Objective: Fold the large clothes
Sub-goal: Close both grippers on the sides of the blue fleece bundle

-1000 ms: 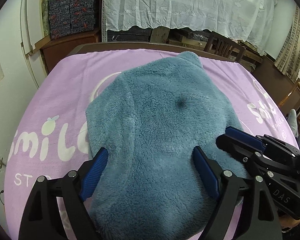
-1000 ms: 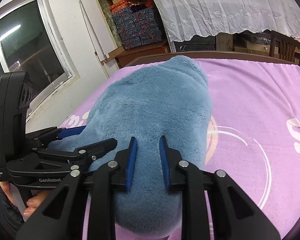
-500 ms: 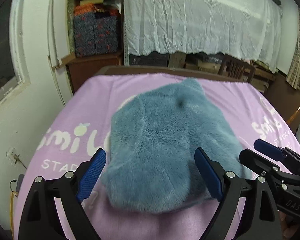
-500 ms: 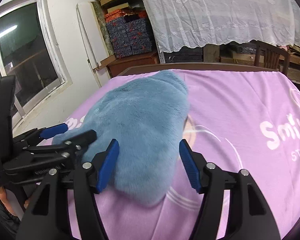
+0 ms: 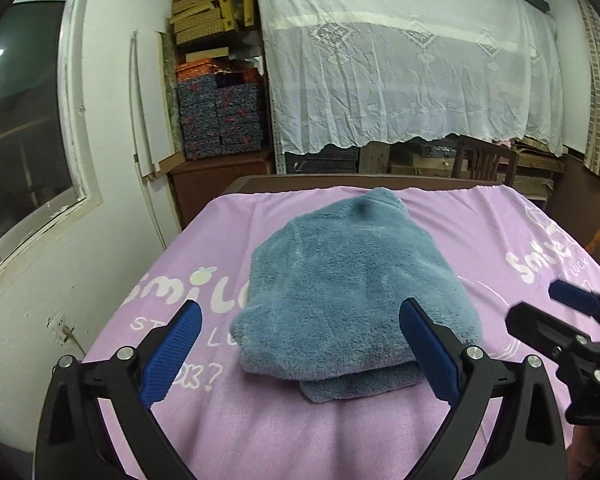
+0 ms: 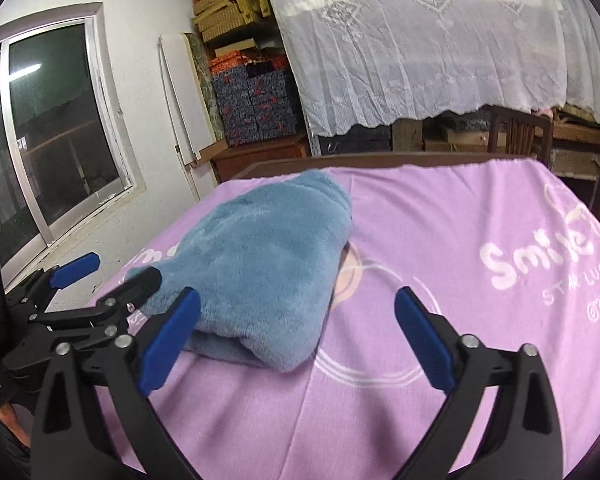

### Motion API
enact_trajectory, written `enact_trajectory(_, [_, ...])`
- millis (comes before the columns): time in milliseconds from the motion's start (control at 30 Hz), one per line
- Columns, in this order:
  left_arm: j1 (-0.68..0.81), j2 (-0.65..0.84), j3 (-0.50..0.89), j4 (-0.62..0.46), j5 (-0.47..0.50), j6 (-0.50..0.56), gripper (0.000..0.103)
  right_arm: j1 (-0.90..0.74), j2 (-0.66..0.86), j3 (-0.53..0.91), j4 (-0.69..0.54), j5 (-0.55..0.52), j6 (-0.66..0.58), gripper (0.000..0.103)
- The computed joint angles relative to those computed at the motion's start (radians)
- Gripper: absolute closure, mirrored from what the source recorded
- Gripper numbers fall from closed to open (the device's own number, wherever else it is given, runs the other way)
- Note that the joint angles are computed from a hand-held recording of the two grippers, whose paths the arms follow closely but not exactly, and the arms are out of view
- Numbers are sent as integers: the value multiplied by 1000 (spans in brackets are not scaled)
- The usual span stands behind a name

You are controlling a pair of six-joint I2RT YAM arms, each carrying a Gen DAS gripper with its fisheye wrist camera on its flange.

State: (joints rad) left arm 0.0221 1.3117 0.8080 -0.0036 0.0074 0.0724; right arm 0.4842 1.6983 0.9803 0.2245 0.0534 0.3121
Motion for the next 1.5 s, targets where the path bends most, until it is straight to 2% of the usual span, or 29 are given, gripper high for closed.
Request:
enact_trajectory(133, [18,0,10,-13,10,-20,4,-19,-23,-25,-11,-45,40,5])
enact_trajectory(333, [34,25,45,-47,10,-12,4,-7,1,26,-89,-15,42,5])
enact_trajectory(400, [71,57,79,-75,52,-19,4,-1,4,38,-108,-1,38,5])
enact_trajectory(533, [189,154,184,-183,238,-87,4,-13,17,47,-109,-27,46,5])
enact_trajectory(633, [242,193,215,-218,349,-120,4,-32,22,45,-103,-75,68,5])
enact_trajectory(700, [241,206,226,-235,360,-114,4,-43,26,45,-106,-101,81,5])
enact_trajectory(800, [226,227,252,-257,322,-91,4,-56,39,51,-104,-141,95,5])
enact_trajectory(867, [235,286,333,-315,341,-67,4,-69,59,74,-112,-183,107,5])
enact_trajectory(1000, [297,469,574,-516,542,-16,4,-108,127,210,-202,-261,112,5])
enact_trajectory(1033, [302,512,623,-553,567,-6,4,-116,143,241,-216,-273,120,5])
enact_trajectory(1200, [315,693,794,-679,612,8,4,-150,242,399,-293,-352,162,5])
enact_trajectory(1300, [346,853,977,-875,803,55,4,-168,324,499,-349,-400,182,5])
enact_trajectory(1367, [343,912,1052,-953,862,85,4,-182,390,574,-389,-449,199,5])
enact_trajectory(1500, [297,987,1171,-1013,808,145,4,-199,511,687,-422,-564,250,5])
